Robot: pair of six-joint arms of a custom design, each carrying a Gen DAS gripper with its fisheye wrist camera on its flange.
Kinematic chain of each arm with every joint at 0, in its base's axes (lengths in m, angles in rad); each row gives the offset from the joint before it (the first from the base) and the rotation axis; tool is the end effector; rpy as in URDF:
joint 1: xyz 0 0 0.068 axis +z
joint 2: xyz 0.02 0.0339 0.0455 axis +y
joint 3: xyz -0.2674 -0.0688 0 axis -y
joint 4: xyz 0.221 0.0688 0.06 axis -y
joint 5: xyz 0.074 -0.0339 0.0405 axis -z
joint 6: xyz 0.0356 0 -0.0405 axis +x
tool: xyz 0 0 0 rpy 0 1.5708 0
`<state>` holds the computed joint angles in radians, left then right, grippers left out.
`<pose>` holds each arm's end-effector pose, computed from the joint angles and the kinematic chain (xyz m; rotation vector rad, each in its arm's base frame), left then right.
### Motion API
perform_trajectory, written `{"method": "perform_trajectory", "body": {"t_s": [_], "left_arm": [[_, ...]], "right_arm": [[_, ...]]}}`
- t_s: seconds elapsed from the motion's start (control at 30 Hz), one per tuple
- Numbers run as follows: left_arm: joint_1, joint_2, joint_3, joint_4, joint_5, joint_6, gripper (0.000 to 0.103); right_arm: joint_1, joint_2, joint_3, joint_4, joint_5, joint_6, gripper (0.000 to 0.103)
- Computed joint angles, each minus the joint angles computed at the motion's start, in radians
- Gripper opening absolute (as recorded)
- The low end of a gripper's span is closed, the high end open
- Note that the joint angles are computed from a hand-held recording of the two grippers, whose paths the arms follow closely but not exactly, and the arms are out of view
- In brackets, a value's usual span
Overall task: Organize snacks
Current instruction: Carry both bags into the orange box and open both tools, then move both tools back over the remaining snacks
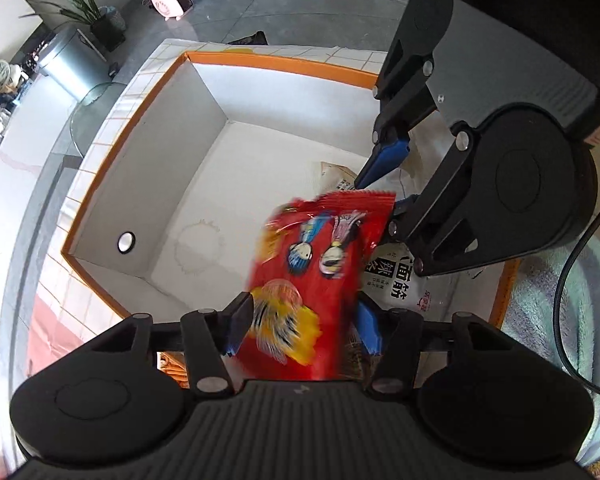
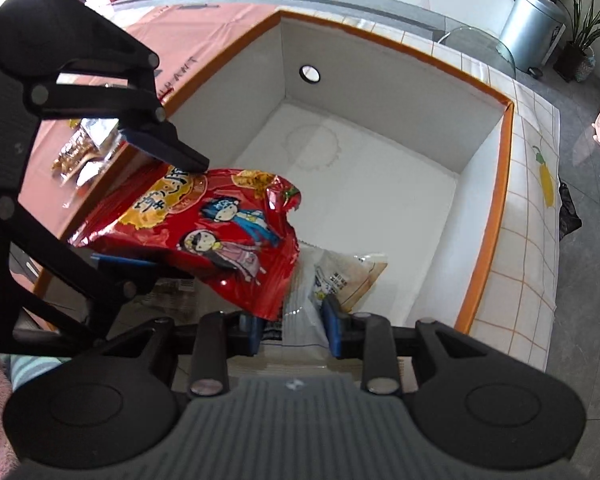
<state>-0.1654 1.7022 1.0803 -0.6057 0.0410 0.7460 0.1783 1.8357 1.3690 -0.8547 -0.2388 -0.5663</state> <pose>0.3021 -0.0519 0.1954 1.2412 2.5099 0.0839 0.3343 0.0688 0.2205 -1.0728 2.6299 0.2657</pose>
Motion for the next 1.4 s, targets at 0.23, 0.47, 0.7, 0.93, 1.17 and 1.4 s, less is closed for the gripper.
{"method": "perform_trajectory", "body": {"t_s": [0.23,0.47,0.7,0.93,1.17,1.4], "left_arm": [[0.061,0.004,-0.014,-0.006,0.075,-0.011,0.071],[0.106,-0.101,-0.065,-0.027,0.151,-0.071,0.071],[0.154,-0.217,-0.104,-0.058,0.184,-0.126,0.071],[0.264,-0.417,-0.168,-0.097,0.24,-0.264,0.071],[0.481,-0.667,-0.297,-0.126,0.262,-0.308,0.071],[0.851,-0.693,-0.252,-0.259,0.391,-0.126,0.071]], "right_arm": [[0.015,0.052,0.037,-0.007,0.039,0.007,0.032],[0.057,0.026,0.037,-0.02,0.098,0.027,0.054],[0.098,-0.034,0.033,-0.039,0.154,0.069,0.063],[0.124,-0.166,-0.002,-0.067,0.146,0.196,0.068],[0.226,-0.389,-0.198,0.044,0.112,0.432,0.068],[0.449,-0.522,-0.316,0.167,0.217,0.696,0.069]]}}
